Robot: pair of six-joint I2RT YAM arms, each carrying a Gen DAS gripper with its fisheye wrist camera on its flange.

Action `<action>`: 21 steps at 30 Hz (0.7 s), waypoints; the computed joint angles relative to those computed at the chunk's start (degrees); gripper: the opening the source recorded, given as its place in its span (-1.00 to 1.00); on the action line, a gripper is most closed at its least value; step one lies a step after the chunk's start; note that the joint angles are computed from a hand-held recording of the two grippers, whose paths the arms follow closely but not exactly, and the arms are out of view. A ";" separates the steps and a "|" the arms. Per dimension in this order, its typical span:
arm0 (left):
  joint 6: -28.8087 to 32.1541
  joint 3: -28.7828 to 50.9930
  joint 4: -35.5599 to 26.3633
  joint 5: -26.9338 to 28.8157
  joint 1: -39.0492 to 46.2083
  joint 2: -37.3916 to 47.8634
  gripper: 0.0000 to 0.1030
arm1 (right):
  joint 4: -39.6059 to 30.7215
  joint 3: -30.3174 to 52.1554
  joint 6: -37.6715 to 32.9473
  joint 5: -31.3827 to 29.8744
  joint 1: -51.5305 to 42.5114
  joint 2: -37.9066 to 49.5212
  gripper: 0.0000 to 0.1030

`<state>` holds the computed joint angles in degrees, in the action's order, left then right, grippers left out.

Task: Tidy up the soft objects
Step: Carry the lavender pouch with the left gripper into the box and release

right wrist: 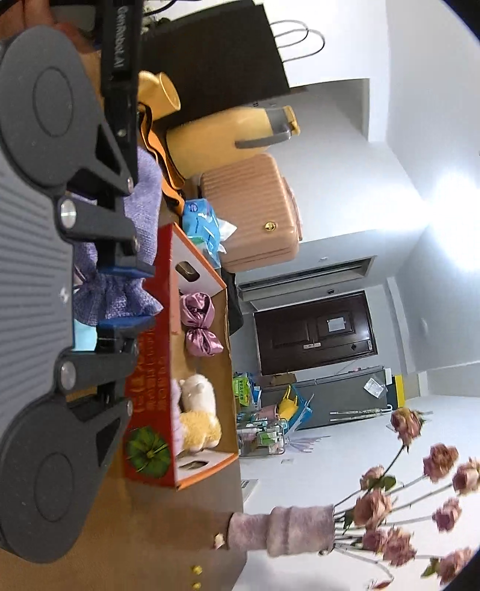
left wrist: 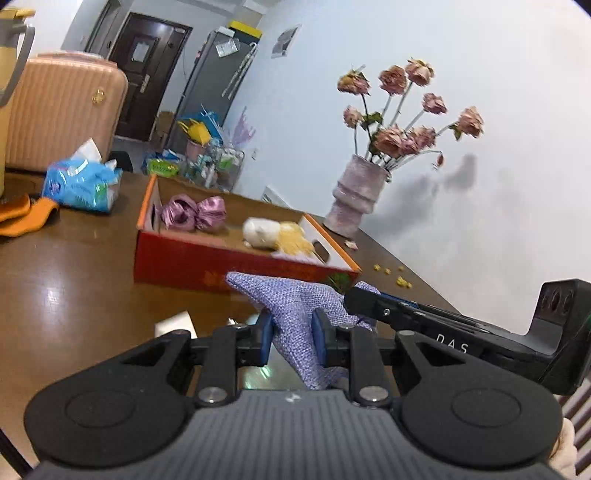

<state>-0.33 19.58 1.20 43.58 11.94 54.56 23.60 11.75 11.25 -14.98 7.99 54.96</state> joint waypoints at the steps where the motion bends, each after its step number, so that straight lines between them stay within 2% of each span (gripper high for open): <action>1: 0.07 -0.41 -0.54 0.25 -0.01 -0.49 -0.56 | -1.08 -0.81 0.15 -1.46 -1.38 -1.31 -0.60; 7: -1.56 -0.11 -0.13 -3.88 -4.79 -1.27 -0.57 | -1.69 -1.69 0.48 -4.77 -5.34 -2.47 -0.64; 8: -1.96 0.64 0.70 -4.47 -5.45 0.00 -0.57 | -1.23 -1.55 0.56 -5.66 -6.04 -2.08 -0.72; 12: -1.74 7.05 4.92 -6.16 -7.49 10.52 -0.57 | 3.79 3.85 -0.68 -7.34 -7.18 8.60 -0.73; 14: -2.67 13.64 7.61 -6.19 -8.01 19.36 -0.58 | 5.75 10.56 -1.08 -7.98 -7.11 18.01 -0.74; 16: -3.19 21.54 7.38 -6.44 -8.15 27.64 -0.59 | 4.81 19.59 -1.27 -9.20 -7.17 27.10 -0.77; 19: -4.07 37.27 3.04 -7.70 -8.07 40.99 -0.59 | -0.48 35.87 -1.73 -8.79 -6.27 39.88 -0.77; 21: -2.80 48.21 -1.30 -8.96 -8.27 49.31 -0.59 | -7.00 48.87 -2.22 -7.64 -5.23 48.93 -0.78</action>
